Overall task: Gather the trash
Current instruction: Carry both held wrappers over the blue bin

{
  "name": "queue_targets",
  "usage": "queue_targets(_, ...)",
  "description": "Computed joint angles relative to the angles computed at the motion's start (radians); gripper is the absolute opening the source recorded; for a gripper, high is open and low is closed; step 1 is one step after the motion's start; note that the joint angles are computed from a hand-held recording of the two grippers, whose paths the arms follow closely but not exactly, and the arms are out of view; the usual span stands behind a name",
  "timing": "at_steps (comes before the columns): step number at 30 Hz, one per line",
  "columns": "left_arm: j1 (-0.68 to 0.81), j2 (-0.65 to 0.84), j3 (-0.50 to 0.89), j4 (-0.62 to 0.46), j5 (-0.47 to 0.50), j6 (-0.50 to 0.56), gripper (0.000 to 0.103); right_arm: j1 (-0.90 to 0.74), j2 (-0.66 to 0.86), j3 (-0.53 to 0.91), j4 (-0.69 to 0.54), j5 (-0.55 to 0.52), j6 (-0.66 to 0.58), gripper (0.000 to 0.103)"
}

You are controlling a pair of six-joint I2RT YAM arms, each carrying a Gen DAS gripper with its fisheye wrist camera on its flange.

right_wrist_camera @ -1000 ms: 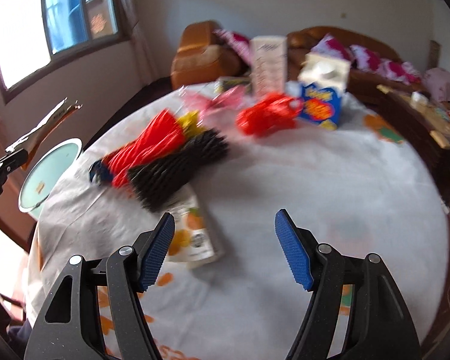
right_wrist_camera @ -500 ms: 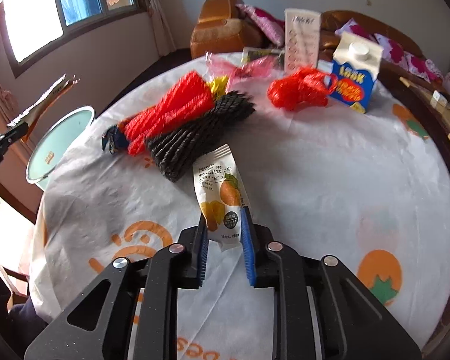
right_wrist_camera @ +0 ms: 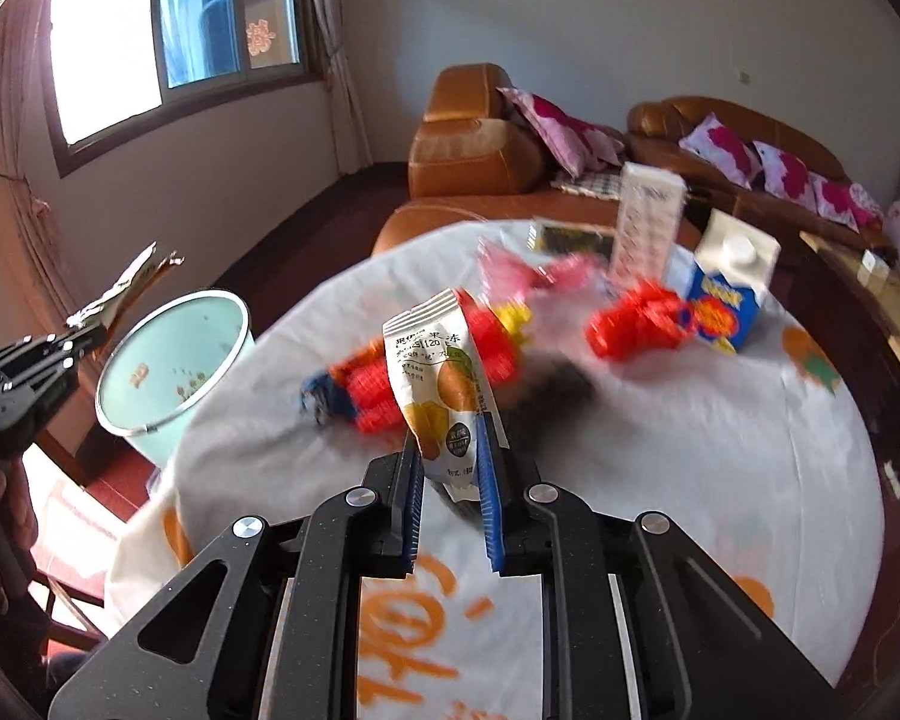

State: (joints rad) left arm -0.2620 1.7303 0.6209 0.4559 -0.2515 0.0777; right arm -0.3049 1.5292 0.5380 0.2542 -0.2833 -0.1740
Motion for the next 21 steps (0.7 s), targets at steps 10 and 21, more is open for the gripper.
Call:
queue_targets(10,0.102,0.038,0.038,-0.01,-0.034,0.025,0.004,0.245,0.203,0.202,0.048,0.097,0.08,0.017)
queue_targets(21,0.17,0.072,0.075,0.005,-0.077,0.059,0.004,0.392,0.393,0.438,0.007,0.155,0.093,0.017)
